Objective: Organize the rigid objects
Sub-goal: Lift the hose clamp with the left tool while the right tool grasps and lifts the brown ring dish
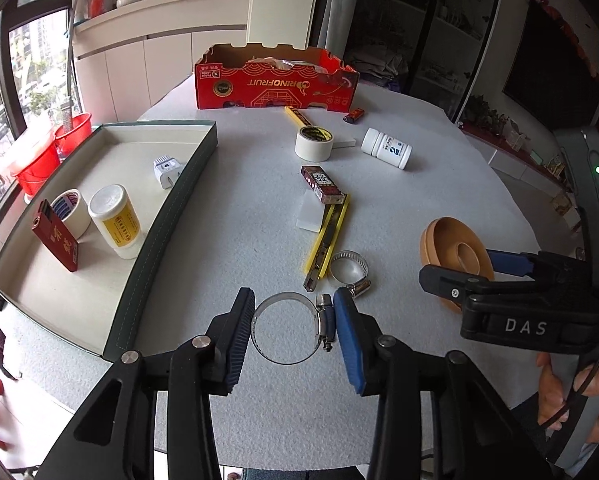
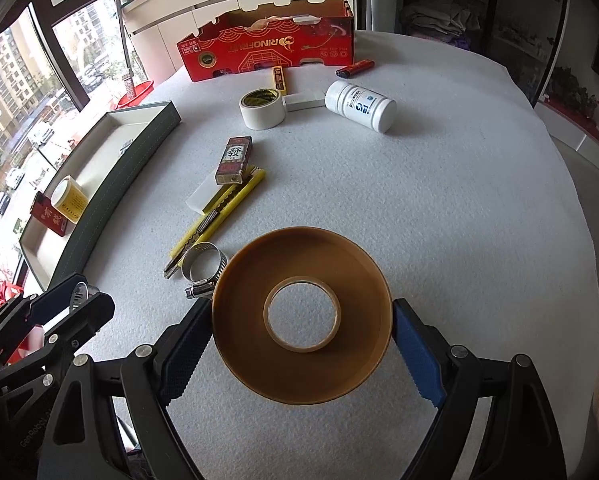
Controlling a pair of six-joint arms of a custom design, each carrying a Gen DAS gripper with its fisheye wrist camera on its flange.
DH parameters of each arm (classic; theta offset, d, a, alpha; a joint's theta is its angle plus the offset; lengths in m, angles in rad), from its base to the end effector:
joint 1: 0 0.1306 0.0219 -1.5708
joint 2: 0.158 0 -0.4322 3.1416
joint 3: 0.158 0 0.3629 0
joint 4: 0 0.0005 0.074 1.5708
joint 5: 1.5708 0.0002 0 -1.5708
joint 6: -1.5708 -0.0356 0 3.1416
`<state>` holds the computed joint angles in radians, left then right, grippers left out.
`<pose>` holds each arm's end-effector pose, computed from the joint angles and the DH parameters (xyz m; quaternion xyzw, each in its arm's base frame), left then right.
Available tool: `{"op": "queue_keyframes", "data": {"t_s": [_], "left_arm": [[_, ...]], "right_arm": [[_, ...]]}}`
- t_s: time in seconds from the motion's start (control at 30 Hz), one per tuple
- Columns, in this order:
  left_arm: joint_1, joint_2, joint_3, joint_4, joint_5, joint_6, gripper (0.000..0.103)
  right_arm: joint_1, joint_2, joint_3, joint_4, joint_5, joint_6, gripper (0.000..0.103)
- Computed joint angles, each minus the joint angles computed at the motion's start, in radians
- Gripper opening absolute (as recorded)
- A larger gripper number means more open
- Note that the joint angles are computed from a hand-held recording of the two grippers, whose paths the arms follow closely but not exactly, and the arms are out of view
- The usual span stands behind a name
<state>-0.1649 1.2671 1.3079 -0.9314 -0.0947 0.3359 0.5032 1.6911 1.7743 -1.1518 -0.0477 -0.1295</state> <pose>0.3856 -0.0613 0.4878 -0.0961 0.9369 -0.0393 0.3339 0.4855 0.2686 0.4802 -0.1857 0.9504 0.0992 0.2289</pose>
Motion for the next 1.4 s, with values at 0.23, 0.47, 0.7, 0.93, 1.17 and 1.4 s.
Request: {"op": "queue_keyframes", "data": {"t_s": [0.23,0.47,0.7,0.93,1.17,1.4], "left_arm": [[0.078,-0.041,-0.017,0.012,0.004,0.021,0.044],[0.176,-0.080,-0.036,0.024,0.012,0.044,0.044],[0.271,-0.105,-0.044,0.032,0.018,0.049,0.044],[0.347,-0.114,-0.052,0.038,0.024,0.043,0.044],[0.384,-0.102,-0.051,0.039,0.026,0.041,0.044],[0.434,-0.094,-0.062,0.034,0.035,0.032,0.044]], "right_arm": [[0.039,0.029,0.069,-0.016,-0.017,0.000,0.088],[0.090,0.077,0.159,-0.031,-0.053,0.012,0.088],[0.138,0.128,0.267,-0.061,-0.072,0.030,0.088],[0.175,0.186,0.371,-0.100,-0.090,0.051,0.088],[0.199,0.256,0.493,-0.160,-0.098,0.078,0.088],[0.217,0.315,0.578,-0.220,-0.117,0.086,0.088]]}}
